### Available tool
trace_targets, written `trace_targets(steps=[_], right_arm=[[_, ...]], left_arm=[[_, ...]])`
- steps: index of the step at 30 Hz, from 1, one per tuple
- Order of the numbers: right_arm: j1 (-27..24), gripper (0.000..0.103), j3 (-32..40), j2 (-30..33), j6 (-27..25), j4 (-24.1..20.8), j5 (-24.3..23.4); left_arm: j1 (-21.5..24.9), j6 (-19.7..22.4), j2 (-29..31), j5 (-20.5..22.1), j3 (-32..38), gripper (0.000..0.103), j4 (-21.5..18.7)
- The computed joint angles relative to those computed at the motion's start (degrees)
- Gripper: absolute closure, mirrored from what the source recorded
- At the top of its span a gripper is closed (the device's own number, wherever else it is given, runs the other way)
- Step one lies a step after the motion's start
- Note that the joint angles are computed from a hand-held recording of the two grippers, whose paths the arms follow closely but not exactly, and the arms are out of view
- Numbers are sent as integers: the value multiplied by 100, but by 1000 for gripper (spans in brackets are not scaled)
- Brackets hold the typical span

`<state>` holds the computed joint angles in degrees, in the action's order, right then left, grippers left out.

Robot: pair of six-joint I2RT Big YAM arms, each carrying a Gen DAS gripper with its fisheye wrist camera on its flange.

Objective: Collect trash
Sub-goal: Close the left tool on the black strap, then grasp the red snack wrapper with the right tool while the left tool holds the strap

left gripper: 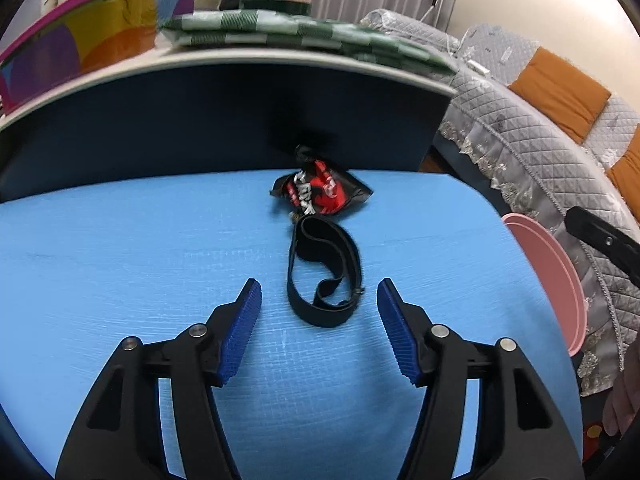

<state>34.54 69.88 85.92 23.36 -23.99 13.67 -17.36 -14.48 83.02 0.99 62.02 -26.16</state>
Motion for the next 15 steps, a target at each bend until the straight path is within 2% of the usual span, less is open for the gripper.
trace_targets(steps=[2, 3, 9, 15], right_arm=[[-2, 81, 48, 75, 9, 9, -40], [2, 81, 73, 111, 9, 19, -60], [77, 77, 362, 441, -2, 33, -173], [236, 77, 746, 826, -151, 23, -279]], left_arm=[[35, -28, 23, 50, 1, 46, -14], [62, -27, 26, 65, -9, 54, -16], [194, 78, -42, 300, -73, 83, -6], [398, 105, -169, 174, -181, 88, -38]])
